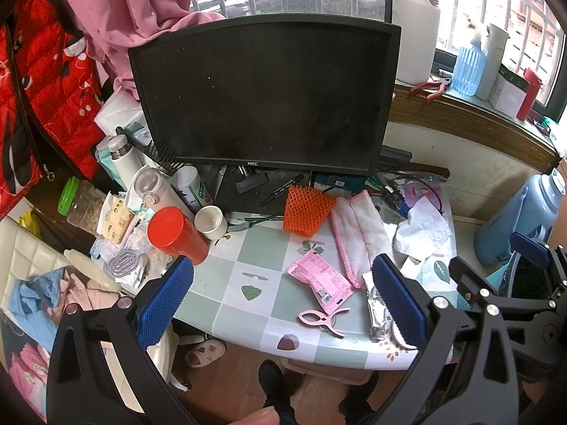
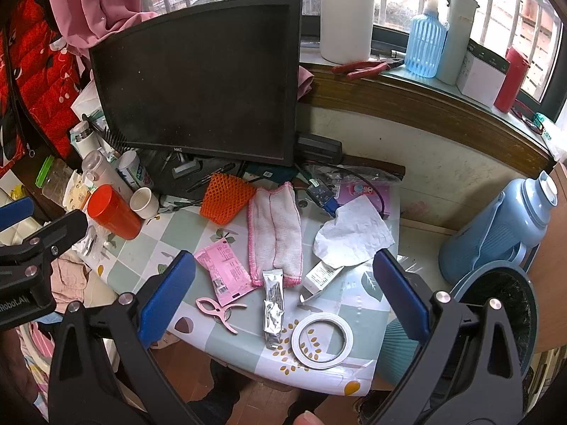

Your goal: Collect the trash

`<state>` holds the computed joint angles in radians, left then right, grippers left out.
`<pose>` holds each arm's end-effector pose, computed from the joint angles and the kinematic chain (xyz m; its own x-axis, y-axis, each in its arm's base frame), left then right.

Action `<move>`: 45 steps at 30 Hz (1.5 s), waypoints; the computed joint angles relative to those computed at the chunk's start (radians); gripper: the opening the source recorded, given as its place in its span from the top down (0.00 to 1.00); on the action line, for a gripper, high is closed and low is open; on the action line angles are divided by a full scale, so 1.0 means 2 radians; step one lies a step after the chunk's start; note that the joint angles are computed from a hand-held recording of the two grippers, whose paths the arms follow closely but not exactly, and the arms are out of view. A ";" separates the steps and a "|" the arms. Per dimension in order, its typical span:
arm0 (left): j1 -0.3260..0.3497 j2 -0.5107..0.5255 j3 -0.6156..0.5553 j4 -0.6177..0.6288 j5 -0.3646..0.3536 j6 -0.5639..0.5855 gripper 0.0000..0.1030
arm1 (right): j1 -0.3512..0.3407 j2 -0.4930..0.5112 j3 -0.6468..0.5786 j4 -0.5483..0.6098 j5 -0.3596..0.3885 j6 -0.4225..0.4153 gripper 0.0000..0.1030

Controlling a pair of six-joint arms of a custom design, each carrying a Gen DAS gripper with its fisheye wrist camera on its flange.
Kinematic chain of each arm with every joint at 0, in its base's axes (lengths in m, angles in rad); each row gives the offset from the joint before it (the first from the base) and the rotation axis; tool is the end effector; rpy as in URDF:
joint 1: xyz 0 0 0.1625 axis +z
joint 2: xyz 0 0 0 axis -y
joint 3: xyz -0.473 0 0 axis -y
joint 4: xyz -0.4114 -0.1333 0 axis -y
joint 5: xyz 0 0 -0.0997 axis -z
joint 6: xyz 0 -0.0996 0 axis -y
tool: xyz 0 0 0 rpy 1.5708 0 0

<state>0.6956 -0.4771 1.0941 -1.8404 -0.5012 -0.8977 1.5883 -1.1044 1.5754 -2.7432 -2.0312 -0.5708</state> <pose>-0.4982 -0.7033 0.0627 -0.6134 -0.1219 -0.7803 0.3884 0.8137 -0.4325 0.1015 -0.7114 0.3945 -0.7507 -0.1847 0.6343 -0.4979 0.7891 -0.3596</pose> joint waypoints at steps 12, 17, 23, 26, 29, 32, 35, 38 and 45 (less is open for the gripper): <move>0.000 0.000 -0.001 0.002 0.000 -0.002 0.05 | -0.001 0.001 -0.002 0.001 0.001 -0.001 0.04; 0.000 0.000 -0.002 0.005 -0.001 -0.005 0.05 | -0.001 0.001 -0.003 0.003 0.002 -0.001 0.04; 0.002 0.001 0.003 0.009 -0.015 -0.029 0.05 | -0.007 -0.005 0.000 0.018 0.013 -0.012 0.04; 0.002 -0.002 0.018 -0.015 -0.027 -0.034 0.05 | -0.020 -0.011 -0.007 0.043 0.034 -0.019 0.04; 0.004 -0.005 0.033 -0.036 -0.048 -0.041 0.05 | -0.034 -0.016 -0.014 0.070 0.055 -0.023 0.04; 0.006 -0.007 0.049 -0.021 -0.064 -0.085 0.05 | -0.045 -0.016 -0.018 0.093 0.057 -0.030 0.04; 0.009 -0.011 0.068 -0.012 -0.078 -0.112 0.05 | -0.055 -0.015 -0.018 0.108 0.054 -0.032 0.04; 0.018 -0.012 0.079 -0.019 -0.096 -0.114 0.05 | -0.061 -0.006 -0.020 0.118 0.044 -0.024 0.04; 0.068 0.002 0.082 -0.111 -0.152 -0.043 0.05 | -0.061 0.043 -0.049 0.108 0.014 -0.010 0.04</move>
<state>0.8320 -0.4728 1.2576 -2.0623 -0.8056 -0.9833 1.4657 -1.0185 1.4781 -2.5263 -2.0038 -0.5906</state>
